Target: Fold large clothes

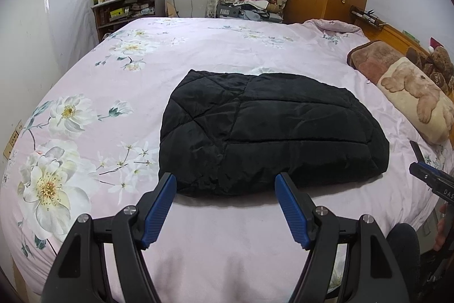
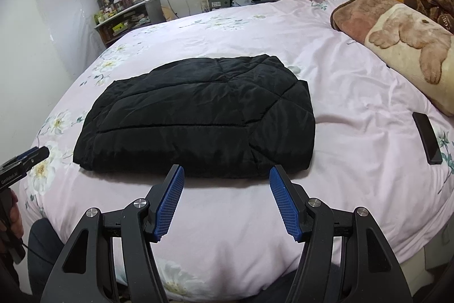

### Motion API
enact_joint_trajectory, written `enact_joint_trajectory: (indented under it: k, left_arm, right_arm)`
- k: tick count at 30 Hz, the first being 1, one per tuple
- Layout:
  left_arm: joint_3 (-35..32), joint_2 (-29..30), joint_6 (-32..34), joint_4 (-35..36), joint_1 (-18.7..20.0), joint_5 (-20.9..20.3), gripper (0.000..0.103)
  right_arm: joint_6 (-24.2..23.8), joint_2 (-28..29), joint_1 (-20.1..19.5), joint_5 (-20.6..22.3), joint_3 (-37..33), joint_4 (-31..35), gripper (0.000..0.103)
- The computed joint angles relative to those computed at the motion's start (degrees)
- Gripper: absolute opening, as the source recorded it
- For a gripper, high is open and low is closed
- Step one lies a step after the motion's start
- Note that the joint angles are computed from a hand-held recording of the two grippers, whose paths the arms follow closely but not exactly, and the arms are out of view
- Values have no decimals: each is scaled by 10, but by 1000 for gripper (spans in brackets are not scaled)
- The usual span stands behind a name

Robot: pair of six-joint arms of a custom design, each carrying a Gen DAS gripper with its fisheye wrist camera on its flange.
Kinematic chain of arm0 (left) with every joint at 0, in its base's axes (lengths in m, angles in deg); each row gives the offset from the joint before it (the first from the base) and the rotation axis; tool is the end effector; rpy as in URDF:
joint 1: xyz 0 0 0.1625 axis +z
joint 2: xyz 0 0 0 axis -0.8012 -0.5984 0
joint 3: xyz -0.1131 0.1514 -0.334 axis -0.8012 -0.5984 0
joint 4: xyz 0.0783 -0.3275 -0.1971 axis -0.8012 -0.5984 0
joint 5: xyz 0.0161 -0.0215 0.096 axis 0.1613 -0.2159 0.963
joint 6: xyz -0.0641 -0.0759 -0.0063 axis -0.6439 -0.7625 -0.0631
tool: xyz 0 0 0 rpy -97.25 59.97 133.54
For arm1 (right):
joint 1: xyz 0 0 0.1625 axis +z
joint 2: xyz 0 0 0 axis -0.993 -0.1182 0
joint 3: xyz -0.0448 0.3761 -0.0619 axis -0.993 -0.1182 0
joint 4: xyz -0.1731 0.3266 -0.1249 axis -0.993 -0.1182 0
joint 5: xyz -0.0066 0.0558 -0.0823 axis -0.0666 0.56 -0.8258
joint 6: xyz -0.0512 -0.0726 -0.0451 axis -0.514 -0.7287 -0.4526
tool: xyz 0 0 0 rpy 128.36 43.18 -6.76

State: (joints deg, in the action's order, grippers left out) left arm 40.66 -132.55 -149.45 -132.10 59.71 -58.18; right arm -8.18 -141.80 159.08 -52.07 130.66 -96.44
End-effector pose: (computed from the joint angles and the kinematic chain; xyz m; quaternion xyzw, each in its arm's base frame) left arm -0.3507 -0.2451 0.1143 0.1742 0.8791 -0.3181 0.3094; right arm 0.0449 -0.2589 0.4086 0.1123 -0.8859 0.3413 0.2936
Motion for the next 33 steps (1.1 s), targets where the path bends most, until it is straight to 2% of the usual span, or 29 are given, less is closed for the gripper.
enact_joint_trajectory:
  k: [10,21,28,33]
  left_arm:
    - [1,16,43,-47,56,23,74]
    - [3,37,123,-137,159,63,74]
    - [-5,69,186,-199,211,69,74]
    - [-10,88,238,-268,235,60,74]
  right_arm:
    - [-4,65,-30,6,-23,-46,63]
    - [12,167,-75,8,-82,-91,63]
    - [16,219,-96,4,-118,-113,63]
    - [10,248,-92,0,-137,-128,63]
